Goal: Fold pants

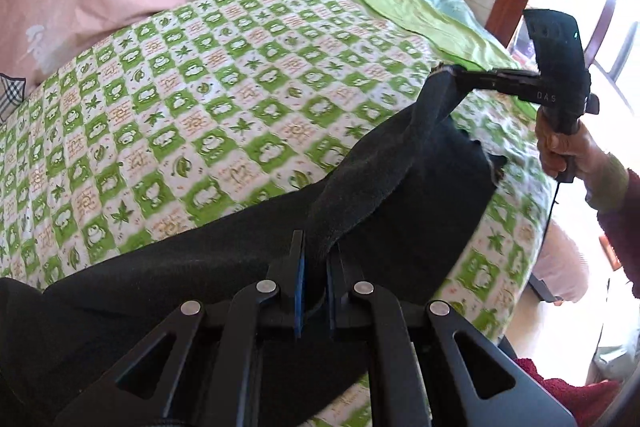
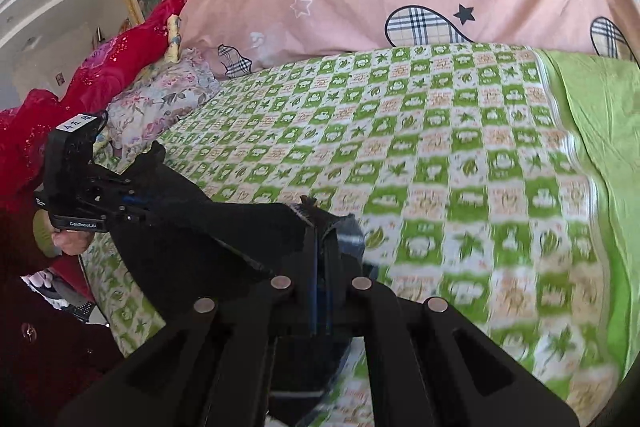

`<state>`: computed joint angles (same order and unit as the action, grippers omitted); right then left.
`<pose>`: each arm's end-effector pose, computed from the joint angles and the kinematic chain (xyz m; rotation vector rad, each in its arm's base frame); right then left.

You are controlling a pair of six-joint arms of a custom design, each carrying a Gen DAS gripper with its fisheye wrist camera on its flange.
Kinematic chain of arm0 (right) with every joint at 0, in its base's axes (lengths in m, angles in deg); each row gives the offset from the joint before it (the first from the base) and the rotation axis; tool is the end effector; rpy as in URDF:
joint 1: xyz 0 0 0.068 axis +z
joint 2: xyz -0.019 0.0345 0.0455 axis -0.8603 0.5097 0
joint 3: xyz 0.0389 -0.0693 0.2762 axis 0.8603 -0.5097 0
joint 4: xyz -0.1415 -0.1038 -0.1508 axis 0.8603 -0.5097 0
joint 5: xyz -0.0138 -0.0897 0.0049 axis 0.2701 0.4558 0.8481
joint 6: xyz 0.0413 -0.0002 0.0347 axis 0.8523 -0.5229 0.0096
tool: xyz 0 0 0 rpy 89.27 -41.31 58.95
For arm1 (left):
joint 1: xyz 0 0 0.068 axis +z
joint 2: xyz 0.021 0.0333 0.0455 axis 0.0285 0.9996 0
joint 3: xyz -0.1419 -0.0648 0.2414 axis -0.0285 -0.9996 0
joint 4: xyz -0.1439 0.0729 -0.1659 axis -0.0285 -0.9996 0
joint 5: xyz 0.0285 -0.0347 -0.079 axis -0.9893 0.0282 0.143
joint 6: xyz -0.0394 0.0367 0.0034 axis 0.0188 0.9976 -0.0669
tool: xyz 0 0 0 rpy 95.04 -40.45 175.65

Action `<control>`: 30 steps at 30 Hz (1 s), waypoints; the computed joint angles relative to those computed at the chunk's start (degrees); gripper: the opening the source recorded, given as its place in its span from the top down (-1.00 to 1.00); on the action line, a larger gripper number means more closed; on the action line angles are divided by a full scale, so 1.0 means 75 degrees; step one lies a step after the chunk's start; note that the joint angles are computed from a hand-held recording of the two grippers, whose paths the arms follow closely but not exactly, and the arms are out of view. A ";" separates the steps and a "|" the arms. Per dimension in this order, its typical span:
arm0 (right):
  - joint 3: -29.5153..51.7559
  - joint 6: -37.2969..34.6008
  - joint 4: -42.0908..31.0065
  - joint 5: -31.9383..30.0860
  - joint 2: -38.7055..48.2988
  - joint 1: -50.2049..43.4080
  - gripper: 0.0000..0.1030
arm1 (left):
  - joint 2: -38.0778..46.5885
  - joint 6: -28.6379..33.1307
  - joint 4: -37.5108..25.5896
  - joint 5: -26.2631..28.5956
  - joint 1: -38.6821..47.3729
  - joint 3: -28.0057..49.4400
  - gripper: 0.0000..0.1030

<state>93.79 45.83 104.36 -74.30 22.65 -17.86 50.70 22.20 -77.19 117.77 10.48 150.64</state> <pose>0.2061 0.1705 0.1177 -0.0955 2.2121 0.4119 0.3318 0.0327 0.1587 1.0975 2.3639 -0.4537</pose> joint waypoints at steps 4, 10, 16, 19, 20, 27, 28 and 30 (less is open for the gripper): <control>-0.0497 0.0492 0.0400 0.0589 -0.0065 0.0624 0.94 | -0.0290 0.0294 0.0008 0.0145 0.0144 -0.0434 0.88; -0.0632 0.1141 -0.0162 0.1599 -0.0353 0.1662 0.94 | -0.0667 0.0733 0.0448 0.0125 0.0307 -0.1292 0.88; -0.0184 0.1813 -0.1408 0.2046 -0.0190 0.2249 0.94 | -0.0502 0.0806 0.0904 0.0001 0.0365 -0.1741 0.87; 0.0000 0.2146 -0.1559 0.1741 0.0449 0.2147 0.94 | -0.0174 0.0667 0.1477 -0.0291 0.0222 -0.2040 0.83; 0.0142 0.2260 -0.1748 0.1669 0.0671 0.2119 0.94 | -0.0085 0.0623 0.1607 -0.0377 0.0188 -0.2098 0.79; 0.0915 0.3414 -0.3890 0.2443 0.0360 0.2722 0.16 | 0.0009 0.0307 0.1250 -0.0499 0.0589 -0.1971 0.17; 0.1037 0.3645 -0.4285 0.2739 0.0236 0.2935 -0.01 | -0.0070 0.0287 0.1148 -0.0422 0.0773 -0.1941 0.11; 0.1172 0.3868 -0.4614 0.3250 0.0001 0.3358 -0.16 | -0.0231 0.0275 0.0920 -0.0229 0.1200 -0.1842 0.09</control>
<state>102.58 74.84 69.75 -49.92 22.66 7.32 48.96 24.26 -70.29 116.05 19.48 136.82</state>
